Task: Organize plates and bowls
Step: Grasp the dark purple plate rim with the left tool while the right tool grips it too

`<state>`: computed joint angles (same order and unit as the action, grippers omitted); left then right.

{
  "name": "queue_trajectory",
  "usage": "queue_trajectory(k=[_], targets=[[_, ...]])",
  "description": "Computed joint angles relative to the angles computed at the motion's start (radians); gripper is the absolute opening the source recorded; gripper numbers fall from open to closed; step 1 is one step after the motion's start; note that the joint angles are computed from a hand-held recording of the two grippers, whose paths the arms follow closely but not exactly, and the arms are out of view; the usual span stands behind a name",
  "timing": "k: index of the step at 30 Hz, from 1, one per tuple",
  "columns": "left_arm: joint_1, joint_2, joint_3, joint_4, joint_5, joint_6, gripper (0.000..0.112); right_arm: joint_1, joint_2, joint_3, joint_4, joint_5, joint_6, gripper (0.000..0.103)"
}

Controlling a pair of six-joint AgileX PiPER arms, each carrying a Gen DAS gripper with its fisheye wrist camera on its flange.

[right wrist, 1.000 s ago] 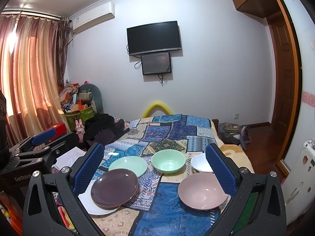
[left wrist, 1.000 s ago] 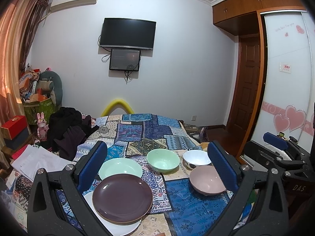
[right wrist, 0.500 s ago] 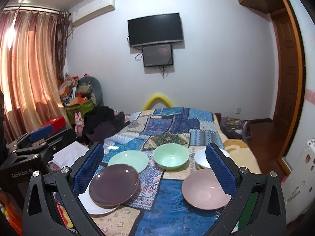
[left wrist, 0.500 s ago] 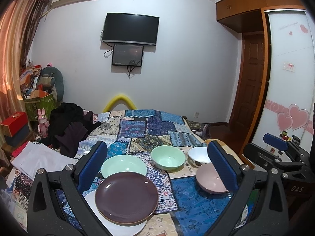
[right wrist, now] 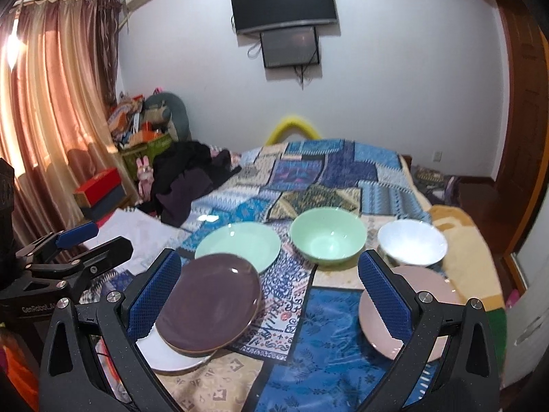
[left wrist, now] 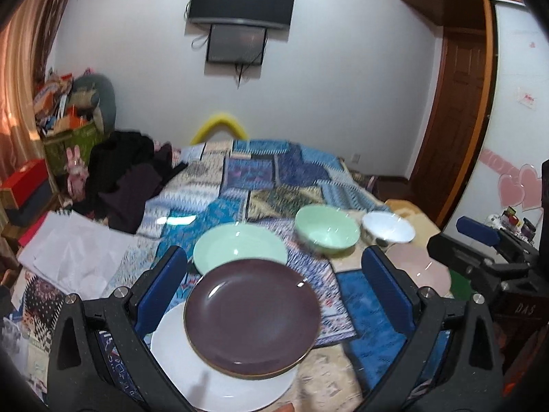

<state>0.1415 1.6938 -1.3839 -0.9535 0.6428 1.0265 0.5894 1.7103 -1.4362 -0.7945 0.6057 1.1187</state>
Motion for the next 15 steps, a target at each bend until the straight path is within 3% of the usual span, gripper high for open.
queue_trajectory(k=[10, 15], targets=[[0.029, 0.249, -0.197, 0.246, 0.077, -0.223, 0.081, -0.078, 0.163, -0.119, 0.33, 0.001, -0.307, 0.102], [0.054, 0.392, -0.336, 0.334, 0.166, -0.333, 0.071, -0.112, 0.258, -0.201, 0.515, 0.035, -0.471, 0.091]])
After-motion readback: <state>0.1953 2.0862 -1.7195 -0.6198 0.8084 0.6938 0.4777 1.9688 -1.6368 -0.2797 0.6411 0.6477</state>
